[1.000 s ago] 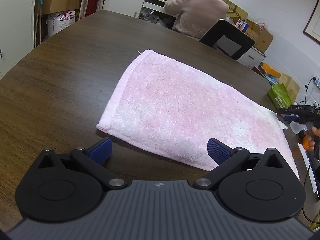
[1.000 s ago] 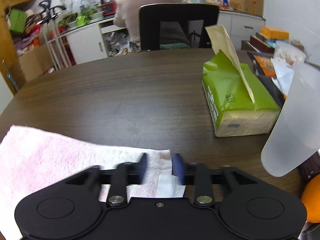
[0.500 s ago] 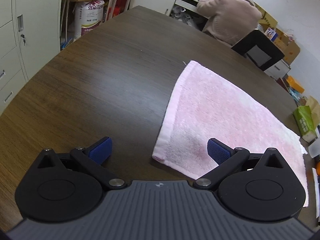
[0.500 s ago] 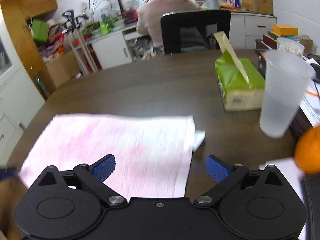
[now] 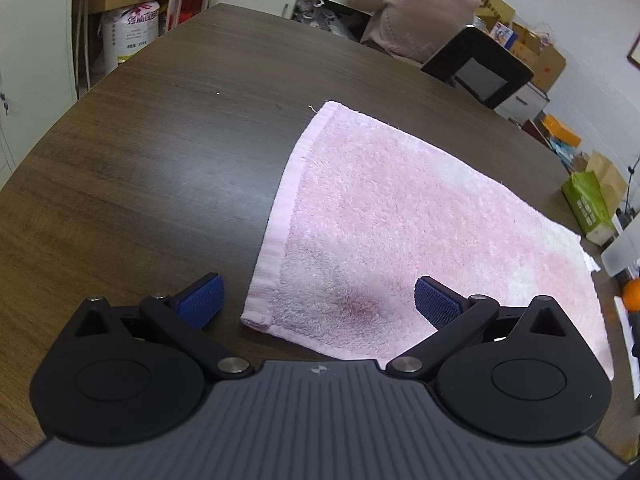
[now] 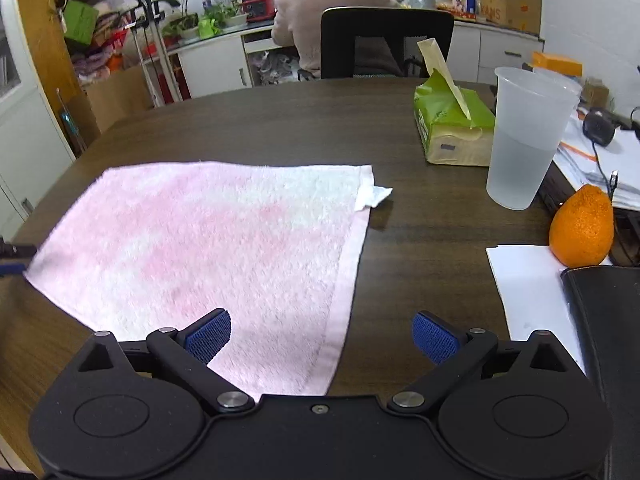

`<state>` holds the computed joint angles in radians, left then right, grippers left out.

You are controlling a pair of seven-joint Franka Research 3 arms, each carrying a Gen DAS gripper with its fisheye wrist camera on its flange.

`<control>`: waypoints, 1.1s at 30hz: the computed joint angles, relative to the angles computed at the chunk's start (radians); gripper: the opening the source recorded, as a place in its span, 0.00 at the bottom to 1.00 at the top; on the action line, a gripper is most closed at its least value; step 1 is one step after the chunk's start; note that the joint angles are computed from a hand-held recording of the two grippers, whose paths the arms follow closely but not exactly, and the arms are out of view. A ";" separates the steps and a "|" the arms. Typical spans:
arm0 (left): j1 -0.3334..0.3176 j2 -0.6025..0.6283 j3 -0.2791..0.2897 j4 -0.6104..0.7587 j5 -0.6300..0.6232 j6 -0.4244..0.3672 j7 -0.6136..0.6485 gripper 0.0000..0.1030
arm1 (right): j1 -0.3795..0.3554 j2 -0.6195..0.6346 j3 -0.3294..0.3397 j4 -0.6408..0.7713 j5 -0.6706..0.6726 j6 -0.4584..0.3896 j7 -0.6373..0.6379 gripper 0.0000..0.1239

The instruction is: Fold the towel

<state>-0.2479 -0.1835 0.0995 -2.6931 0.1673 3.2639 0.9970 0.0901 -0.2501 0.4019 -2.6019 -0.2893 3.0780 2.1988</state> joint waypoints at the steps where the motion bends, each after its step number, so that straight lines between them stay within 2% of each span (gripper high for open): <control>1: 0.024 0.001 -0.025 0.000 0.003 0.001 -0.004 1.00 | -0.002 0.003 0.005 0.000 -0.003 -0.005 0.004 0.82; 3: 0.113 0.001 -0.117 0.002 0.016 -0.004 -0.018 1.00 | 0.009 0.022 0.006 0.015 -0.009 -0.042 0.014 0.82; 4: 0.140 -0.001 -0.146 0.002 0.024 -0.008 -0.023 1.00 | 0.011 0.031 0.005 0.019 -0.021 -0.044 0.026 0.82; 6: 0.136 -0.003 -0.144 0.000 0.032 -0.009 -0.024 1.00 | 0.002 0.052 0.015 0.035 -0.065 -0.058 0.076 0.82; 8: 0.054 -0.008 -0.064 -0.002 0.023 -0.017 -0.008 1.00 | 0.002 0.073 0.017 0.055 -0.107 -0.084 0.130 0.82; 9: 0.004 -0.011 -0.017 -0.003 0.012 -0.020 0.005 1.00 | 0.026 0.090 -0.002 0.067 -0.090 -0.093 0.126 0.82; 10: -0.071 -0.015 0.057 -0.005 -0.007 -0.021 0.027 1.00 | 0.041 0.097 -0.016 0.070 -0.090 -0.096 0.128 0.82; 12: -0.172 -0.024 0.152 -0.007 -0.043 -0.026 0.066 1.00 | 0.088 0.113 -0.052 0.082 -0.052 -0.117 0.112 0.82; 14: -0.200 -0.027 0.173 -0.004 -0.070 -0.039 0.097 1.00 | 0.147 0.125 -0.100 0.088 0.026 -0.134 0.071 0.82; 16: -0.205 -0.029 0.169 0.003 -0.091 -0.060 0.125 1.00 | 0.159 0.126 -0.110 0.096 -0.016 -0.157 0.107 0.82; 17: -0.237 -0.029 0.196 0.005 -0.110 -0.063 0.145 1.00 | 0.170 0.125 -0.118 0.100 -0.027 -0.169 0.117 0.83; 21: -0.497 -0.053 0.418 0.015 -0.279 -0.076 0.312 1.00 | 0.208 0.127 -0.138 0.115 -0.092 -0.219 0.156 0.83; 22: -0.523 -0.055 0.445 0.015 -0.272 -0.075 0.309 1.00 | 0.215 0.130 -0.136 0.123 -0.120 -0.236 0.170 0.83; 27: -0.537 -0.048 0.444 0.020 -0.347 -0.072 0.363 1.00 | 0.255 0.140 -0.157 0.140 -0.158 -0.256 0.196 0.83; 33: -0.472 -0.033 0.364 0.028 -0.405 -0.078 0.396 1.00 | 0.267 0.147 -0.170 0.143 -0.237 -0.246 0.264 0.83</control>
